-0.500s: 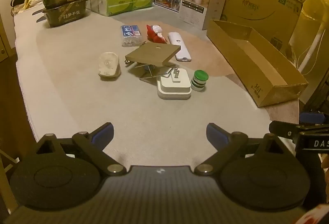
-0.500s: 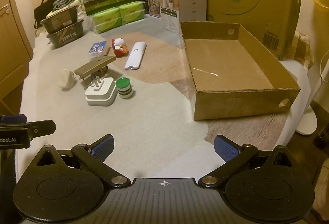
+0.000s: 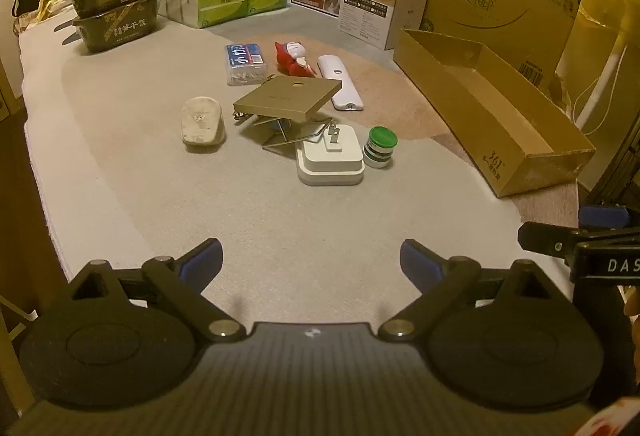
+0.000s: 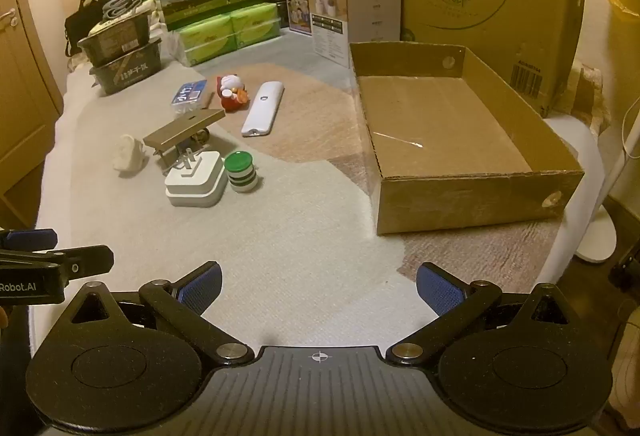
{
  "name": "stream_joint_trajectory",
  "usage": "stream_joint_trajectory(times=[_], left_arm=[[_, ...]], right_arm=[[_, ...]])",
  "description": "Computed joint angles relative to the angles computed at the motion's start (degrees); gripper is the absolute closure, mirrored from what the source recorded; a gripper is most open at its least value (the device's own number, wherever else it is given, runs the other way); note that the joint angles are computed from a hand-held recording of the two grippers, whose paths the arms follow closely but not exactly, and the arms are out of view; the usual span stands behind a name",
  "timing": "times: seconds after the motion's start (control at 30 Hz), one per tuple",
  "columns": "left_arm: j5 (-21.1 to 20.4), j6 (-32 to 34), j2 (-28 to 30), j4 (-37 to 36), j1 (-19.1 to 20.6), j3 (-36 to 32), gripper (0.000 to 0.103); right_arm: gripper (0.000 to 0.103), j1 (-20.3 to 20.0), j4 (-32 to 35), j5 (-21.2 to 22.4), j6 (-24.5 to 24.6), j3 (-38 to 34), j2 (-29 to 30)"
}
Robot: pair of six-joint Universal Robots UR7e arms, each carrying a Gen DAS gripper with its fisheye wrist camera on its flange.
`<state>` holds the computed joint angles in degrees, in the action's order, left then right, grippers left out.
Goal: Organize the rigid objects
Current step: 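Move both tools toward the green-lidded jar and white oval plug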
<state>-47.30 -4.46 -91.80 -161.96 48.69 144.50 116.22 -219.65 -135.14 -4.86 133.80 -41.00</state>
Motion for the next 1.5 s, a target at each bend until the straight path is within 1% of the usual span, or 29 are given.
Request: stream_joint_trajectory(times=[0.43,0.63,0.73,1.3,1.5], left_arm=[[0.0,-0.2,0.2,-0.2,-0.1,0.1,0.009],[-0.1,-0.3,0.4,-0.3,0.0,0.1,0.009],[-0.1,-0.3,0.5,-0.4,0.0,0.1,0.009],[-0.2,-0.1,0.4,-0.2,0.3,-0.1,0.009],[-0.2,0.0,0.4,-0.3,0.4,0.0,0.009]], right_arm=[[0.0,0.0,0.2,0.0,0.0,0.0,-0.1],[0.0,0.7,0.7,-0.4,0.8,-0.3,0.1],[0.0,0.0,0.2,0.0,0.0,-0.2,0.0],[0.0,-0.3,0.2,0.4,-0.4,0.1,-0.5],[0.0,-0.1,0.2,0.3,-0.4,-0.7,0.4]])
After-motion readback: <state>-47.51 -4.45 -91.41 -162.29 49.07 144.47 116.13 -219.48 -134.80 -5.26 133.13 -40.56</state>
